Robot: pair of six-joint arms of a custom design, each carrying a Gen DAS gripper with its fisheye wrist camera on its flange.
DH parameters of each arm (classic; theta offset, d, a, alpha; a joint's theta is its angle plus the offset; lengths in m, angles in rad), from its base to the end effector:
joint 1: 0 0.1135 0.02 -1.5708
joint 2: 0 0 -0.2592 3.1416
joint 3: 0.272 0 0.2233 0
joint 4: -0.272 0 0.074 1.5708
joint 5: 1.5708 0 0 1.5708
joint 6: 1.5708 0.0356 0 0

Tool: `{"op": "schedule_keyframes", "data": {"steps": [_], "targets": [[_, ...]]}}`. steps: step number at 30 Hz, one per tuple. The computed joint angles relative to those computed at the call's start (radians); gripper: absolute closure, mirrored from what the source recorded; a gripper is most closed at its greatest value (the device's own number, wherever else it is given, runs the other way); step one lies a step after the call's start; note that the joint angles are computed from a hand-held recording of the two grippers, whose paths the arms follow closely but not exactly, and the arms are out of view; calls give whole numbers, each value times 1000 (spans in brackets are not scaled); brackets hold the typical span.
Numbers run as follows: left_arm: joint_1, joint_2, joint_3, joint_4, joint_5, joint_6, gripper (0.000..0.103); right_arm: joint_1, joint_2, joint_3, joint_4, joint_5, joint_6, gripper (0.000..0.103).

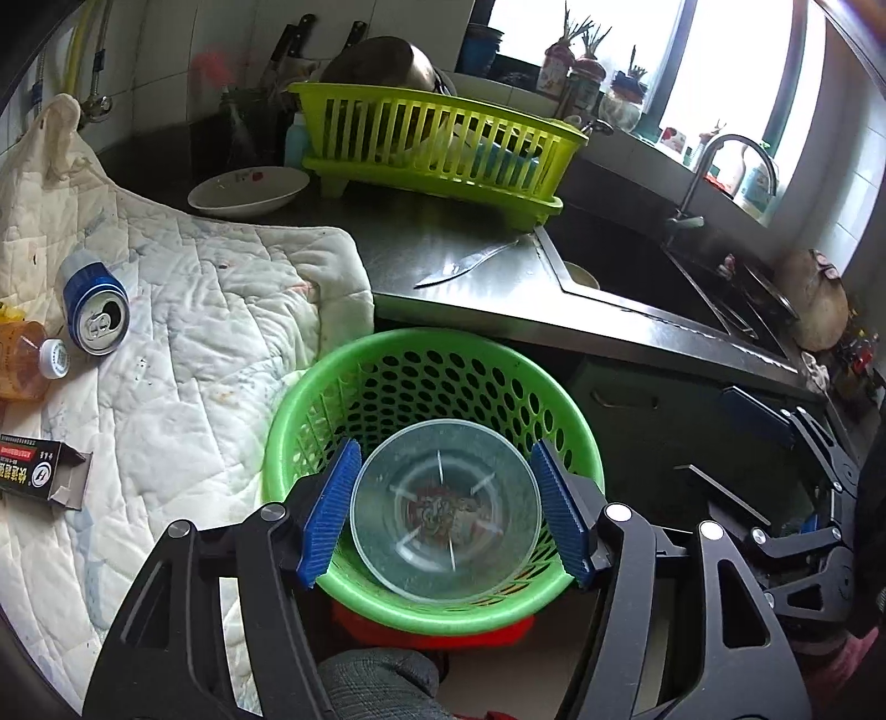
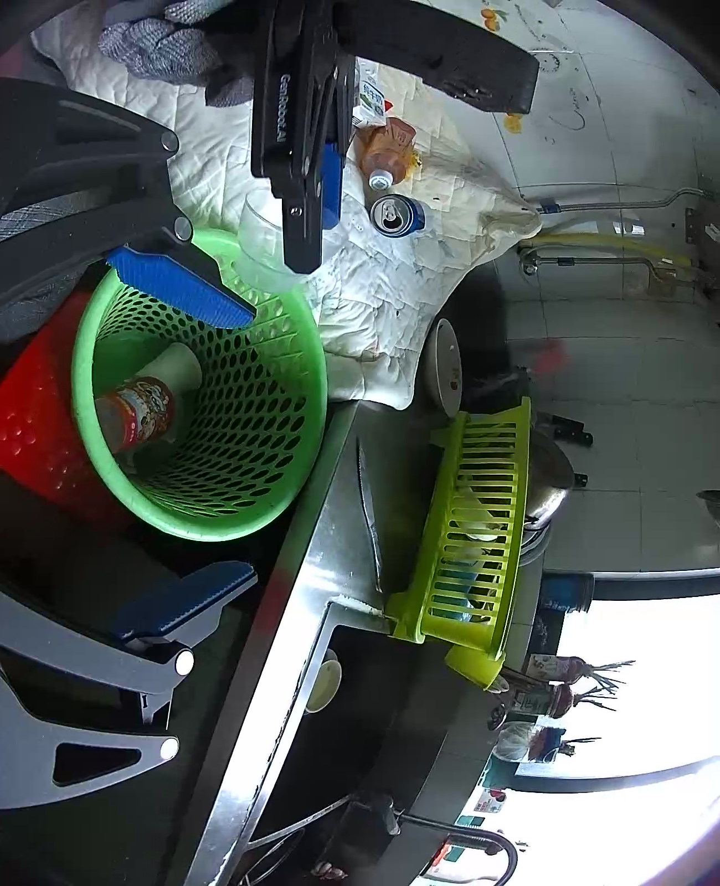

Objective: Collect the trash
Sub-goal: 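Open the left gripper to drop the clear plastic cup into the basket, then move the left gripper to the red Coke can and grasp it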

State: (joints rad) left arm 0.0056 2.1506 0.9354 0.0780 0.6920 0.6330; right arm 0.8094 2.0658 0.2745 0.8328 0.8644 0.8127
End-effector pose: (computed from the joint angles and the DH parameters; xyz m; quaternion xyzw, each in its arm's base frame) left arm 0.3359 -0.0208 0.0576 0.3529 0.8514 -0.2509 0.2961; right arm 0.1648 0.1336 0.0391 0.1277 0.8656 -0.0767 0.4781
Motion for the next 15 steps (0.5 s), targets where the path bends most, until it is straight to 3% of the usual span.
{"op": "schedule_keyframes", "data": {"steps": [4,15], "targets": [[-9,15,8,-5,-2,-14,34,13,11,-13,21,4,25,20],[85,1,22,-56,46,27,33,31,0,31,-16,2,13,20]]}}
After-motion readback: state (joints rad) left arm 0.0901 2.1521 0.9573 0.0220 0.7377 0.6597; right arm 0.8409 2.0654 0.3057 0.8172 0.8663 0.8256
